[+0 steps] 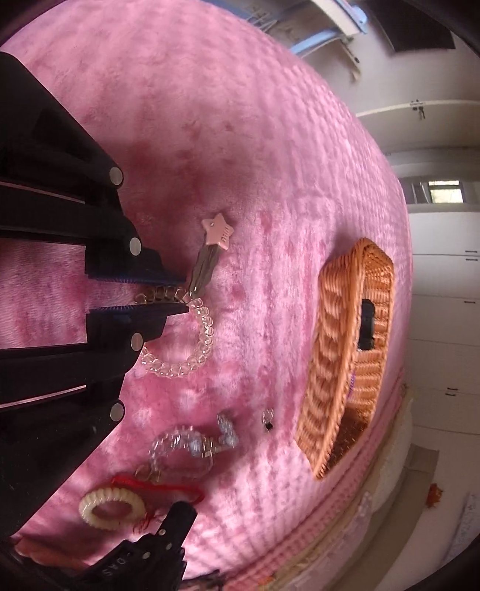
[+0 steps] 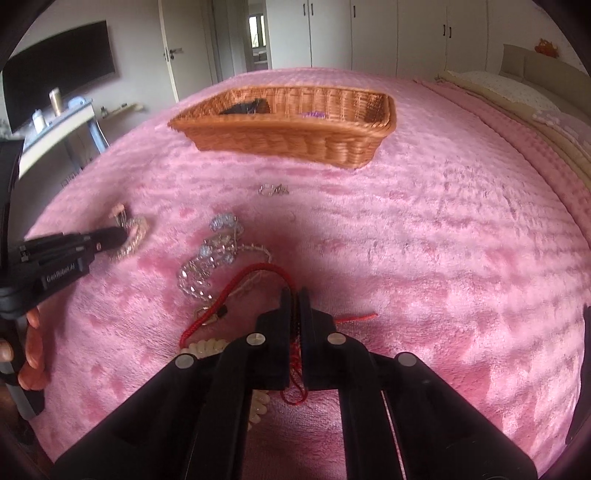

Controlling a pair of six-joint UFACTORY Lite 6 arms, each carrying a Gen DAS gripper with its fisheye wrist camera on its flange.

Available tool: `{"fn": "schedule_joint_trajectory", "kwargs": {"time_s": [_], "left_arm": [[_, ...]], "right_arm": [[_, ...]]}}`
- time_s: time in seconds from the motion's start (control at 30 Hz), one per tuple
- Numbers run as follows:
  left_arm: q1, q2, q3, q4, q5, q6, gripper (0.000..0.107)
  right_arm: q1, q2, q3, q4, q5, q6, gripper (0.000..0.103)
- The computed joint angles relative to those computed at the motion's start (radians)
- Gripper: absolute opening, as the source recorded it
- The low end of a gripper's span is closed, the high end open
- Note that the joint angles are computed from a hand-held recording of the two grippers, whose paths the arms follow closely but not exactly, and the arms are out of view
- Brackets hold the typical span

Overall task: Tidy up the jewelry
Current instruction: 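Grasp the clear coil hair tie with the left tool while the right tool grasps the red string, then place the clear coil and red string into the basket, opening both tools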

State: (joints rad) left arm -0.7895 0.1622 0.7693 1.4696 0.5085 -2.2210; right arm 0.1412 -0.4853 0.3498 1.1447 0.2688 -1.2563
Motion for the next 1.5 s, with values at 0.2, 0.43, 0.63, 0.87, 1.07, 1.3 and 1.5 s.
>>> {"fn": "schedule_joint_trajectory", "kwargs": {"time_s": [0.2, 0.43, 0.63, 0.87, 1.07, 1.3, 1.5], "left_arm": [[-0.070, -0.141, -0.098, 0.069, 0.030, -0.125, 0.007], [-0.132, -0.274, -0.113, 0.008, 0.105, -0.066, 0.007], [-0.152, -0.326, -0.047, -0.047, 0.173, 0.051, 0.007], [-0.031, -0.263, 0.146, -0.047, 0.131, 0.224, 0.007], [0.169, -0.039, 0.423, -0.030, -0.025, 0.316, 0.007], [0.328, 0.350, 0.836, -0.207, -0.120, 0.506, 0.007], [0.415, 0.653, 1.173, -0.498, -0.107, 0.776, 0.007]], "right_arm": [[-0.167, -0.083, 0.025, -0.013, 0.209, 0.005, 0.003], [-0.244, -0.198, 0.097, -0.097, 0.331, 0.131, 0.003], [-0.261, -0.187, 0.212, -0.091, 0.390, 0.172, 0.003], [-0.139, 0.039, 0.471, -0.072, 0.255, 0.211, 0.003], [-0.044, 0.414, 0.812, -0.097, 0.127, 0.277, 0.003], [0.018, 0.901, 1.272, -0.428, 0.118, 0.631, 0.003], [0.075, 1.218, 1.614, -0.760, 0.191, 0.950, 0.003]]}}
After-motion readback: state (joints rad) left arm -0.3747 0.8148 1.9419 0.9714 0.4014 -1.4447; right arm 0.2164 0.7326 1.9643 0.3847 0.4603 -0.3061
